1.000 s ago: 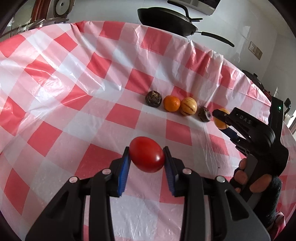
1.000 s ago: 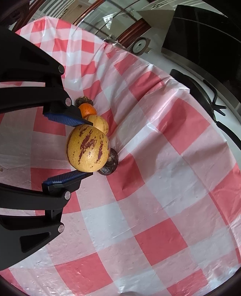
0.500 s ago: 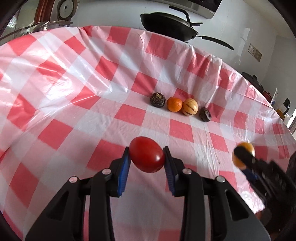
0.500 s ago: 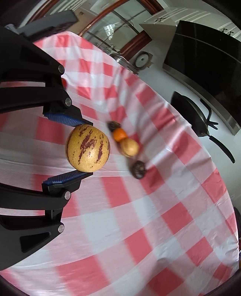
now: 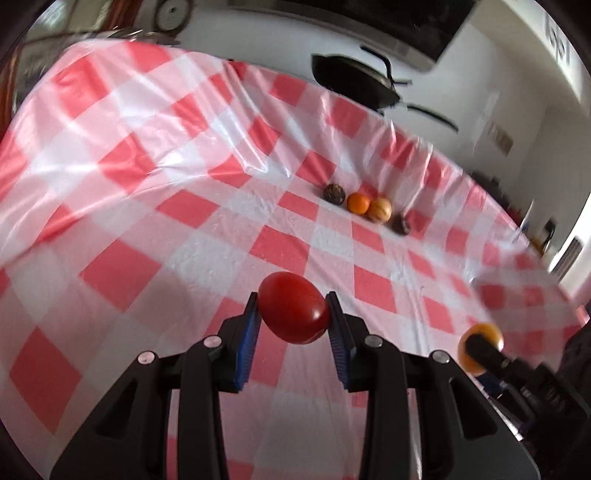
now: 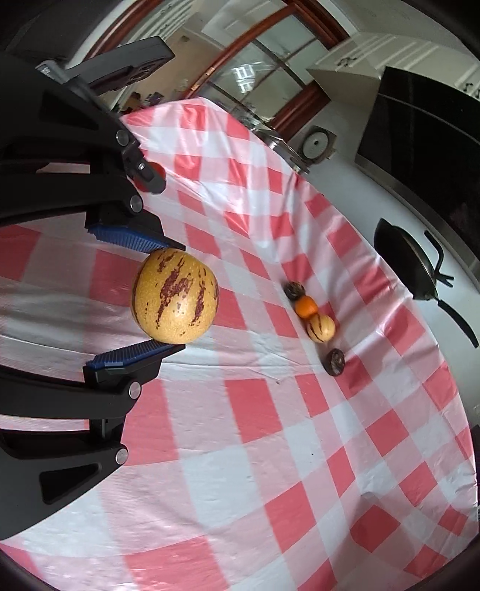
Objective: Organize fruits
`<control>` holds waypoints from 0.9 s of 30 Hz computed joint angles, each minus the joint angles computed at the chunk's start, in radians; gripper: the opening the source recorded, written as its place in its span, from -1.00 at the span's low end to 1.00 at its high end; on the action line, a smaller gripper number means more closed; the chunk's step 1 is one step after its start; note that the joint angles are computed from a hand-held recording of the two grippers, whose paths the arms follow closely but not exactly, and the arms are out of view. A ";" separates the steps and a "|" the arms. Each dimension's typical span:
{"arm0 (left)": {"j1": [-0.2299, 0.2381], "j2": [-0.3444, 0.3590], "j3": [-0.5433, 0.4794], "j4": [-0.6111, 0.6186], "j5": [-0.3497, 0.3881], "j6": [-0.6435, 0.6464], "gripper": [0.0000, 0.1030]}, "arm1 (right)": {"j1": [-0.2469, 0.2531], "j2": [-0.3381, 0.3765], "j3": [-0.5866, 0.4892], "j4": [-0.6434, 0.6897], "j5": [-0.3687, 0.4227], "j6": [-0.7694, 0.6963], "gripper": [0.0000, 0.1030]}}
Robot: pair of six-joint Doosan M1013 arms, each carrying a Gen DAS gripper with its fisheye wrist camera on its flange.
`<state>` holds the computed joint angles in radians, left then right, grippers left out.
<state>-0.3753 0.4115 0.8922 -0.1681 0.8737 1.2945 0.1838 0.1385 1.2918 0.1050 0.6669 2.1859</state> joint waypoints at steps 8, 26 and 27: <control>0.035 -0.104 0.123 -0.044 -0.049 0.061 -0.31 | 0.026 -0.023 0.019 0.059 0.011 -0.104 -0.11; 0.141 -0.337 0.401 0.095 -0.106 0.134 -0.31 | 0.214 0.002 -0.045 0.075 0.168 -0.461 -0.11; 0.150 -0.344 0.410 0.098 -0.110 0.133 -0.31 | 0.222 0.006 -0.049 0.074 0.177 -0.473 -0.11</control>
